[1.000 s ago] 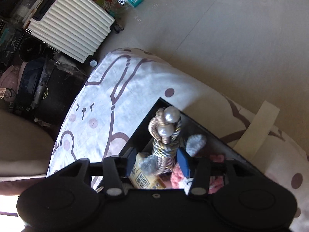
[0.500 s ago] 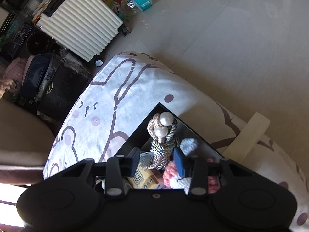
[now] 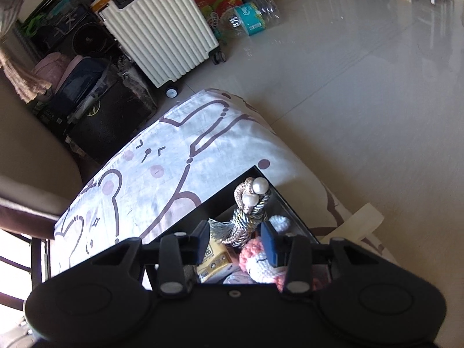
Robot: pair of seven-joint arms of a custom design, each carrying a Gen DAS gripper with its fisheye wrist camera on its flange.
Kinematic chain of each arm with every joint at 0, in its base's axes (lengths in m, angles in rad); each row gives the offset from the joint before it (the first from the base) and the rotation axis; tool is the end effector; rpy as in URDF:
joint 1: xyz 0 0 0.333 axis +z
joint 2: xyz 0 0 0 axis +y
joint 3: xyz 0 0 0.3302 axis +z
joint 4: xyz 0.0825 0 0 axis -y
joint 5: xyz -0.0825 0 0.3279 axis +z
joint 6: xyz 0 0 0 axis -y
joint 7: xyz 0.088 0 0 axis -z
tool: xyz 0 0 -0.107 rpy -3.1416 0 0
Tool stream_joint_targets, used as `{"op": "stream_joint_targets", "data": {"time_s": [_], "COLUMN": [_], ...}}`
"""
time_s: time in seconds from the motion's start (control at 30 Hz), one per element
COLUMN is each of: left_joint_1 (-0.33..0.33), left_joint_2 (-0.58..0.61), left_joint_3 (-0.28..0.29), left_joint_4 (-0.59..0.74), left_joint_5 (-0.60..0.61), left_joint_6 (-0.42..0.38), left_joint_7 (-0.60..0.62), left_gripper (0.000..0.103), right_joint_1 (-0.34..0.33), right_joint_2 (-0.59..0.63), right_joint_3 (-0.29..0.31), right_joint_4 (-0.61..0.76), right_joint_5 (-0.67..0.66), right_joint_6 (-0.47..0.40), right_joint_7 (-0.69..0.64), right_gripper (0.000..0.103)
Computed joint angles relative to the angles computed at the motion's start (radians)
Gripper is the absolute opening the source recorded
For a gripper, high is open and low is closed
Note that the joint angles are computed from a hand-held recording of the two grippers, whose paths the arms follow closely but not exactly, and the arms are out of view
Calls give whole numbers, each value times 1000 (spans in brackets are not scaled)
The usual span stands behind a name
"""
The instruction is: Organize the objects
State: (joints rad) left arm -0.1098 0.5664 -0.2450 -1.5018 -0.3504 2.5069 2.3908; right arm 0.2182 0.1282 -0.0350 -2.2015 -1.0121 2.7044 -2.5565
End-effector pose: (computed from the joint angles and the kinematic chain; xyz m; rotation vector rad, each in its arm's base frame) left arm 0.6679 -0.2033 0.4319 -0.9806 2.6832 -0.8229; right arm 0.5144 0.1255 0.4050 -0.5816 2.4955 -0.5528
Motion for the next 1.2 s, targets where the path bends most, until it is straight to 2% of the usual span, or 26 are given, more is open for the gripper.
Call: {"op": "stream_joint_targets", "data": {"time_s": [0.17, 0.43, 0.53, 0.7, 0.83, 0.97, 1.07, 1.2], "left_joint_1": [32, 64, 76, 95, 106, 115, 120, 117], "left_joint_2": [-62, -133, -154, -187, -206, -225, -239, -260], "left_joint_3": [-15, -4, 3, 7, 13, 18, 22, 24], "left_joint_4": [-62, -127, -147, -185, -203, -232, -250, -287], "left_joint_5": [-42, -88, -104, -140, -160, -182, -198, -213], "left_joint_6": [23, 21, 17, 25, 9, 14, 8, 41], "left_joint_7": [43, 85, 102, 140, 169, 206, 226, 262], "left_gripper": [71, 77, 79, 84, 86, 93, 97, 101], "right_joint_1": [20, 57, 76, 99, 115, 134, 146, 164], "right_joint_2": [-54, -117, -132, -153, -169, -181, -189, -180], "right_joint_3": [33, 96, 115, 137, 152, 170, 180, 193], "right_joint_4": [-6, -6, -2, 0, -5, -4, -9, 4], "right_joint_5": [18, 65, 80, 113, 125, 132, 125, 129], "right_joint_6": [-94, -257, -300, -348, -384, -427, -442, -491], "right_joint_7": [-115, -269, -330, -396, -403, -408, -382, -365], "right_gripper": [41, 43, 49, 51, 58, 64, 74, 81]}}
